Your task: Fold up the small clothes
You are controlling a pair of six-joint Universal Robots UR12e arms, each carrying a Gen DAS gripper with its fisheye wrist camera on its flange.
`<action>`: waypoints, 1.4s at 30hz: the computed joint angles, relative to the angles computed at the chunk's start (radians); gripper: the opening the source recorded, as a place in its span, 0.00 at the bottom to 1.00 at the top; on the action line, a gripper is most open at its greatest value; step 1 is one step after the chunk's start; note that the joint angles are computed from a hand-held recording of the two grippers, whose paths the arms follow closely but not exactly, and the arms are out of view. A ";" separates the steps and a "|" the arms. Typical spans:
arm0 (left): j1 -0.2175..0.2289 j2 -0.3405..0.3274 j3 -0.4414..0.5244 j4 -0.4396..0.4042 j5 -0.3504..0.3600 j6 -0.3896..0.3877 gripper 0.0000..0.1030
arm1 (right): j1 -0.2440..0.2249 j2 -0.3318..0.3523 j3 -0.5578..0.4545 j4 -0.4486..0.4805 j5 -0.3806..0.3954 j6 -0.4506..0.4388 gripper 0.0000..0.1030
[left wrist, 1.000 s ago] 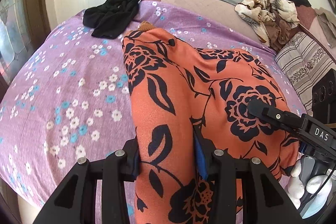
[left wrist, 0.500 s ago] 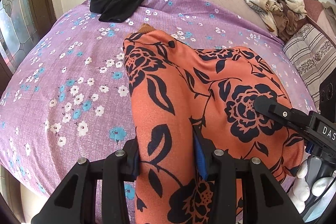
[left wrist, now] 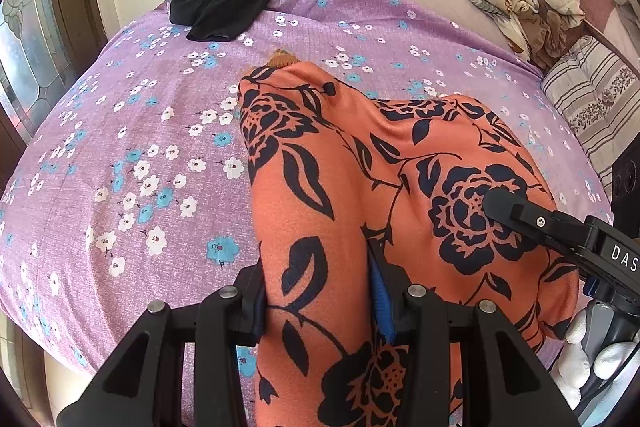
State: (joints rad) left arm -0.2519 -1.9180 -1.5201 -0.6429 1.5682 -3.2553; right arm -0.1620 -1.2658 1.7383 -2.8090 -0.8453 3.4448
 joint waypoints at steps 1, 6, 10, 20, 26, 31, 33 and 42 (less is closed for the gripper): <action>-0.002 -0.003 0.001 -0.001 0.003 0.001 0.43 | 0.001 0.000 0.000 0.003 -0.008 -0.001 0.49; -0.004 -0.014 0.006 -0.005 0.014 0.003 0.43 | 0.004 0.009 -0.005 0.013 -0.033 -0.004 0.49; -0.001 -0.018 0.005 -0.004 0.009 0.003 0.43 | 0.003 0.015 -0.007 0.015 -0.036 0.011 0.49; -0.002 -0.020 0.006 -0.017 0.034 0.008 0.54 | 0.000 0.009 -0.010 0.068 -0.047 0.038 0.53; -0.012 -0.011 -0.001 -0.013 0.081 0.030 0.58 | 0.006 -0.017 -0.005 0.113 -0.103 0.012 0.57; -0.015 0.003 -0.014 -0.005 0.101 0.041 0.58 | 0.004 -0.052 0.030 0.087 -0.143 0.000 0.58; -0.014 0.010 -0.022 0.000 0.105 0.042 0.58 | 0.003 -0.070 0.046 0.073 -0.162 -0.012 0.58; -0.008 0.048 -0.062 0.028 0.119 0.029 0.59 | -0.014 -0.147 0.145 -0.151 -0.147 -0.001 0.59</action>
State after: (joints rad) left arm -0.2602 -1.8700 -1.5822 -0.6148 1.6872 -3.2260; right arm -0.1760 -1.4130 1.8831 -2.9605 -0.9925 3.4438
